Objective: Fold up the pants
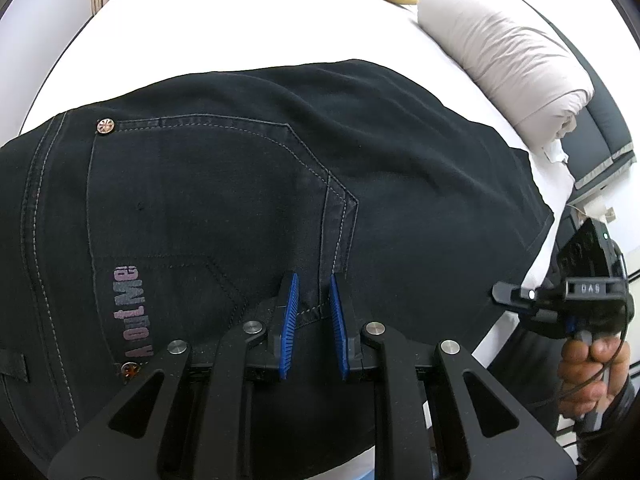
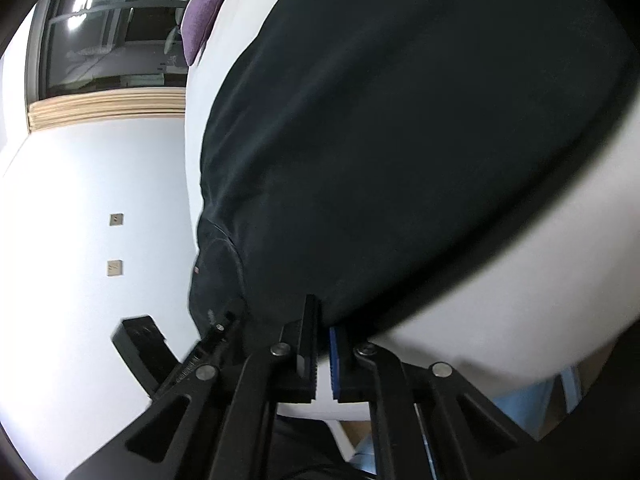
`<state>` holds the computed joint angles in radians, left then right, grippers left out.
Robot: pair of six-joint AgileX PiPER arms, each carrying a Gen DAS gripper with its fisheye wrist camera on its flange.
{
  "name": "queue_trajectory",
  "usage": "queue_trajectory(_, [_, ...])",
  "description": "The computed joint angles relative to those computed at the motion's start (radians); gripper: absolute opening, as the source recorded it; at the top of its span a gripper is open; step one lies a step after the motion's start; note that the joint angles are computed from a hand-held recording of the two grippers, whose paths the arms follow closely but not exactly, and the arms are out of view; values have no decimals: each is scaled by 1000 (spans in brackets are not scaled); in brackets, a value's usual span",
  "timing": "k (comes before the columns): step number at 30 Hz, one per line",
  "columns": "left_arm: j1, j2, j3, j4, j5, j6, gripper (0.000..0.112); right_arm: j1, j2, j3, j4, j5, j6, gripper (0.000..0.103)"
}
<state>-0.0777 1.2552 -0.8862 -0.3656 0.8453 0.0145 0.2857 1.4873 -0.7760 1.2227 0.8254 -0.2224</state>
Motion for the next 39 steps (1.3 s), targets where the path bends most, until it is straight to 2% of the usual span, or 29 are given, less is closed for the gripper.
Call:
queue_trajectory(3, [2,-3,7,-5,-7,3,16,-14,-22,68,65,-7,-56,4])
queue_trajectory(6, [0,-2,3,2,-6,-3,16,-27,-13,67,79,14,-73,7])
queue_trajectory(7, [-8,-2,-7,18,-1,-20,16,-38,-17,51,48,38,-40,15])
queue_trajectory(8, [-15,-5,-19,39,10,-44,16,-47,-21,30,3,71,3,30])
queue_trajectory(9, [-22,-10,-35,64,21,-69,16,-55,-32,-4,-62,115,58,40])
queue_trajectory(10, [-27,-17,-58,80,27,-81,16,-52,-54,-40,-136,134,112,44])
queue_trajectory(12, [-25,-2,-123,75,28,-69,16,-49,-104,-134,-251,163,145,44])
queue_trajectory(15, [-36,128,-293,67,22,-35,16,-81,-50,-253,-179,174,61,43])
queue_trajectory(17, [-64,264,-434,74,16,-7,16,-76,58,-340,-86,152,-28,42])
queue_trajectory(19, [-76,413,-572,31,32,37,16,-58,234,-466,-17,158,-87,42])
queue_trajectory(21, [-94,576,-732,14,94,48,16,-47,373,-561,-6,160,-102,42])
queue_trajectory(22, [-115,665,-820,56,127,15,16,-48,430,-593,-42,140,-60,41])
queue_trajectory(23, [-122,715,-868,77,136,3,16,-61,466,-606,-39,138,-58,21])
queue_trajectory(24, [-122,745,-887,67,120,11,16,-91,499,-607,4,141,-96,13])
queue_trajectory(25, [-111,763,-888,33,87,30,16,-127,501,-582,22,111,-122,0])
queue_trajectory(27, [-77,778,-889,-51,64,68,16,-216,490,-519,102,92,-187,0])
queue_trajectory(29, [-53,788,-891,-81,37,88,16,-320,448,-461,121,21,-243,0])
queue_trajectory(32, [-48,778,-894,-5,-4,20,16,-430,378,-408,113,-97,-185,2])
queue_trajectory(34, [-54,749,-879,61,-18,-59,16,-444,316,-385,73,-168,-118,12])
queue_trajectory(35, [-66,734,-876,91,-11,-90,16,-434,302,-382,89,-163,-130,16])
queue_trajectory(37, [-106,682,-826,99,-25,-108,16,-362,313,-403,169,-68,-215,25])
queue_trajectory(39, [-156,641,-769,82,-38,-105,17,-275,357,-437,196,19,-246,27])
